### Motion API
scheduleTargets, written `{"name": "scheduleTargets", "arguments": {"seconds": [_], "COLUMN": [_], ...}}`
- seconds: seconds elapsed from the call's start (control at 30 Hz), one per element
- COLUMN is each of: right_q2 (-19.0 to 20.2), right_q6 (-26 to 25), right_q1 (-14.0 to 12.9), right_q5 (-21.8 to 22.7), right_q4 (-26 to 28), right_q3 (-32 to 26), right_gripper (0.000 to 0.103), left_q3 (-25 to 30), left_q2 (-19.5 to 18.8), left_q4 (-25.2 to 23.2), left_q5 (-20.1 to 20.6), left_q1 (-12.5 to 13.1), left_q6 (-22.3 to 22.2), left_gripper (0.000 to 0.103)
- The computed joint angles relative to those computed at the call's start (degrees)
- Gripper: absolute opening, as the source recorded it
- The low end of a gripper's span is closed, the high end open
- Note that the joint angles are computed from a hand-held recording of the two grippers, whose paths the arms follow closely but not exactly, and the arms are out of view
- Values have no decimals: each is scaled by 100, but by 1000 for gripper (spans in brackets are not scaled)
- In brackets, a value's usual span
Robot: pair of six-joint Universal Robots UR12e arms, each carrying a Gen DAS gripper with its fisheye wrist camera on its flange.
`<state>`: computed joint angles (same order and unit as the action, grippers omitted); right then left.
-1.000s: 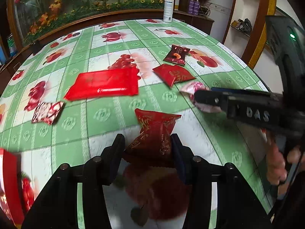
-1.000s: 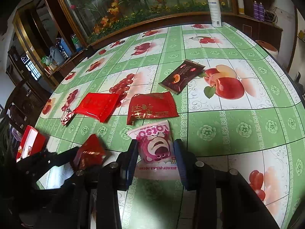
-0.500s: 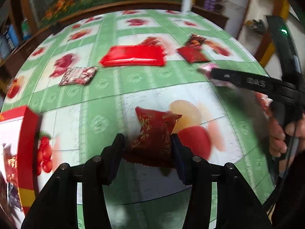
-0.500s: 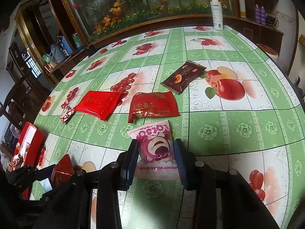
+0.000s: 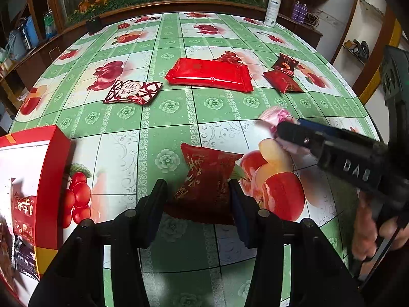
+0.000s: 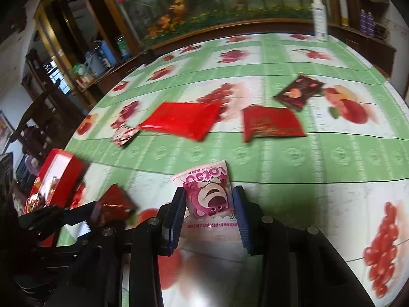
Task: Organize snacks
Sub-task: 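Carry the red packet in the left gripper and the Lotso packet in the right gripper to the box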
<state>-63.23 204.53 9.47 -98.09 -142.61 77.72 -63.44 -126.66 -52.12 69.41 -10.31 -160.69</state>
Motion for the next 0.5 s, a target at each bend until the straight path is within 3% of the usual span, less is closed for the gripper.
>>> {"name": "scheduleTargets", "arguments": {"seconds": [0.5], "right_q2": [23], "right_q6": [-39], "right_q1": [24], "right_q5": [-4], "right_q4": [-105], "right_q3": [14], "right_gripper": [39], "left_q3": [-38], "left_q2": [42], "left_q4": [-105], "left_q5": [-108], "left_q1": [69], "left_q6": [-28], "left_gripper": [47]}}
